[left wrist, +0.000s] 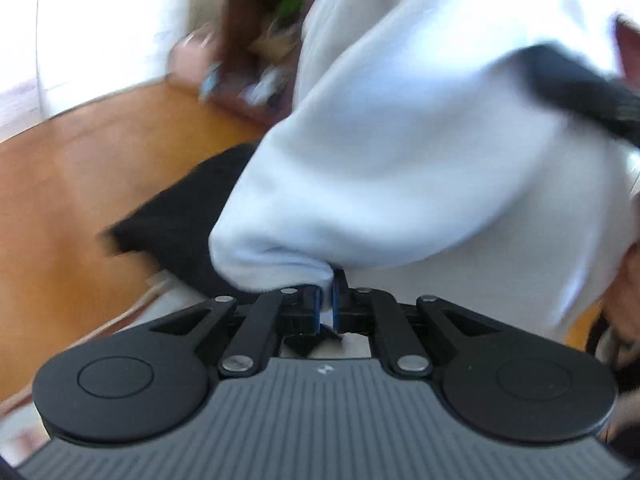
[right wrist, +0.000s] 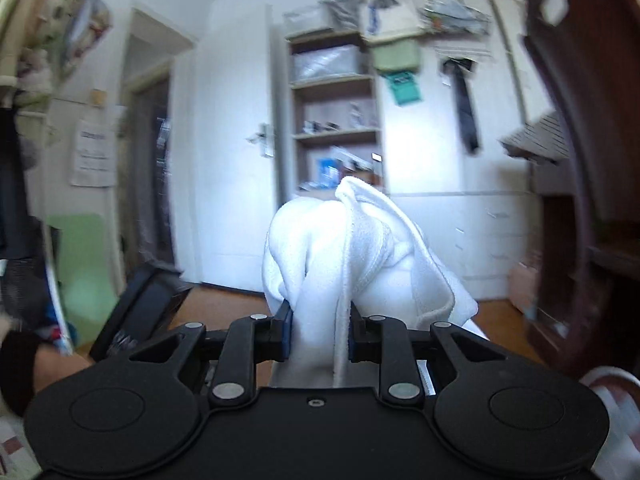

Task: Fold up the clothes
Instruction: 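Lift the white sweatshirt out and lower it onto the rug with both grippers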

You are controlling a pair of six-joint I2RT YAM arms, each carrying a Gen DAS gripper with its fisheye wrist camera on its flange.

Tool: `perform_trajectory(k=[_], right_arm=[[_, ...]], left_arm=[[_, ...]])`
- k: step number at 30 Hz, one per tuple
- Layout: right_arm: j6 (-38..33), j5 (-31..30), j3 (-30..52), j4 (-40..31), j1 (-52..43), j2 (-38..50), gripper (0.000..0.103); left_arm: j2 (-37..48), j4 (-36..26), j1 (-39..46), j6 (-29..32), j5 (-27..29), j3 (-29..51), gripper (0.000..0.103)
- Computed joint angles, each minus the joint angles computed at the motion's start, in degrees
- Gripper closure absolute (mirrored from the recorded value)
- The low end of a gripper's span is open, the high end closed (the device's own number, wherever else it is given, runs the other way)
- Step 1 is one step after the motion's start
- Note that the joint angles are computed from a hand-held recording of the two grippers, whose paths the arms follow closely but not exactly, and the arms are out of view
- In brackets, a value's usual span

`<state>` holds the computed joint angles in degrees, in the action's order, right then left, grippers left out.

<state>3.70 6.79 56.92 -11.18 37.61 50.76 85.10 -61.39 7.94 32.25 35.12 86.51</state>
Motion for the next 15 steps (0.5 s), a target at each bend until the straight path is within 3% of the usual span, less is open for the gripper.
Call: perform_trajectory(k=[2, 7, 11, 15], right_arm=[[-0.23, -0.32, 3.12, 1.54, 3.59, 4.03, 0.075], [1.48, -4.87, 9.94, 6.76, 9.43, 14.41, 0.075], [3.12, -4.02, 16.58, 9.0, 14.81, 22.15, 0.075], [4.12, -2.75, 23.94, 8.3, 18.31, 29.69, 0.075]], left_arm=[[3.33, -11.3, 4.76, 4.53, -2.45, 11.0, 0.098], [0.52, -22.26, 15.55, 11.65, -8.78, 21.7, 0.098], [0.6, -26.38, 25.93, 18.14, -6.73, 28.56, 0.098], [3.77, -27.91, 37.77, 22.38, 1.84, 31.18, 0.098]])
